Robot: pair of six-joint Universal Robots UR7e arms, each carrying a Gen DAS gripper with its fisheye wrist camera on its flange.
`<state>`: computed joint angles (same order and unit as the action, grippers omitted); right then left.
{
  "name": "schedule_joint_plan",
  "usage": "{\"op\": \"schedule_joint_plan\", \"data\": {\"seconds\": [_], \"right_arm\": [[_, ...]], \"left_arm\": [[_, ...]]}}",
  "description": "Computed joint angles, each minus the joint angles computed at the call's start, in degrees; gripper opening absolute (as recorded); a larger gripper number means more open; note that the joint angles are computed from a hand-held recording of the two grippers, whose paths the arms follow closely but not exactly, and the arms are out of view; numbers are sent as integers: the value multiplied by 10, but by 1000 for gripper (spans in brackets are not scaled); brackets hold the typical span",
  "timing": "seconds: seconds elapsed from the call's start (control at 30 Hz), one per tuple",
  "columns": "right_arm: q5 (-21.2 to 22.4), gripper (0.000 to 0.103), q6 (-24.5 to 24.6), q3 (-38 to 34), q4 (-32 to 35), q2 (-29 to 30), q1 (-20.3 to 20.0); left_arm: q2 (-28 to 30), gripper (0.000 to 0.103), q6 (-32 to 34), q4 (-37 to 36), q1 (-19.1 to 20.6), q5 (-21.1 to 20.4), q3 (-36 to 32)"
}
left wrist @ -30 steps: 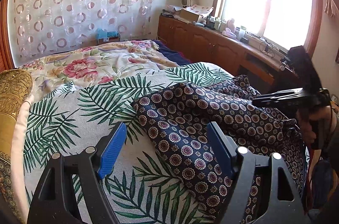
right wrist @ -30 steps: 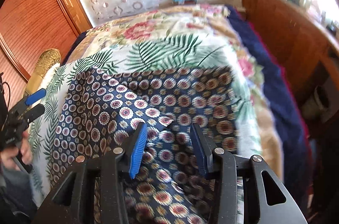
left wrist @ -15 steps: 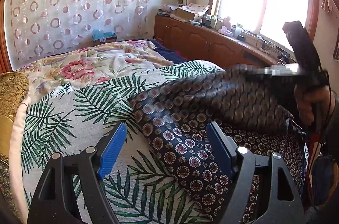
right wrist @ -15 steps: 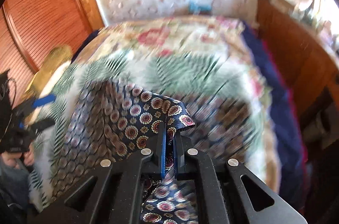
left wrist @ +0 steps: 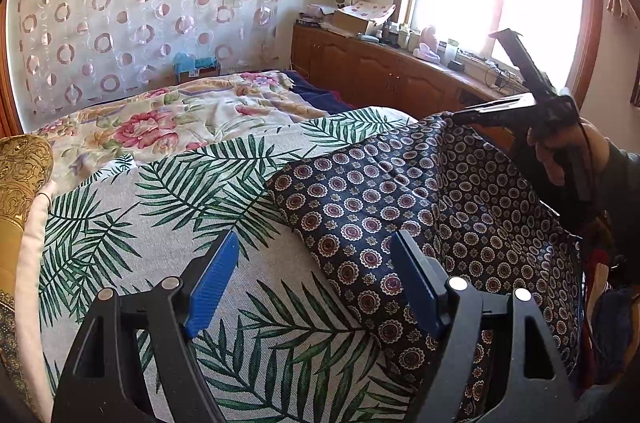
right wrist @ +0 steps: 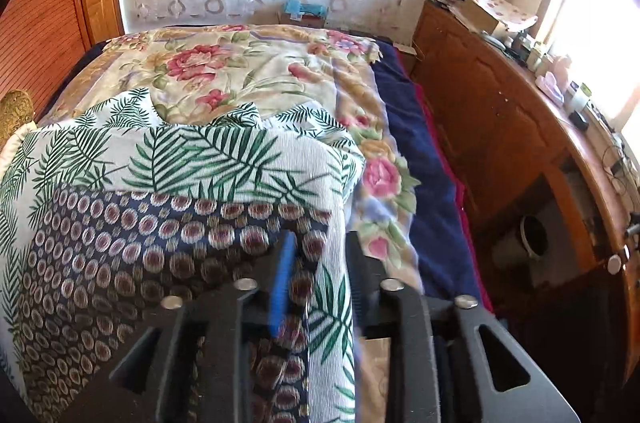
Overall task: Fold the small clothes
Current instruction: 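Fold the shirt edge over with the right tool and release it, then grasp the navy shirt's folded end with the right tool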
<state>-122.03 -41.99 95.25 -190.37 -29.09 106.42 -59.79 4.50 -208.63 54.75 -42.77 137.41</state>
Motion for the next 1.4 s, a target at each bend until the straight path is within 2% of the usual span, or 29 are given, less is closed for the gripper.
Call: {"op": "schedule_joint_plan", "data": {"seconds": [0.03,0.07,0.17,0.33,0.57,0.77,1.07,1.2,1.4], "right_arm": [[2,43,0,3,-4,-1,-2],[5,44,0,15,-12,-6,-4],[23,44,3,65,-35,-31,-9],[39,44,-33,174,-103,-86,-14],[111,44,-45,297,-145,-165,-43],[138,44,-55,347,-171,-193,-65],[163,44,-74,430,-206,-238,-98],[169,43,-80,458,-199,-262,-118],[187,36,-77,483,-199,-285,-141]], "left_arm": [[0,79,1,2,0,0,-1],[1,79,2,3,-1,1,-2],[3,79,4,9,-2,1,-4],[4,79,-19,34,-21,29,-4],[-2,79,-82,71,-64,59,20],[-7,79,-154,103,-113,88,52],[-22,79,-279,166,-173,101,108],[-28,79,-334,182,-192,94,132],[-32,79,-377,217,-202,81,146]]}}
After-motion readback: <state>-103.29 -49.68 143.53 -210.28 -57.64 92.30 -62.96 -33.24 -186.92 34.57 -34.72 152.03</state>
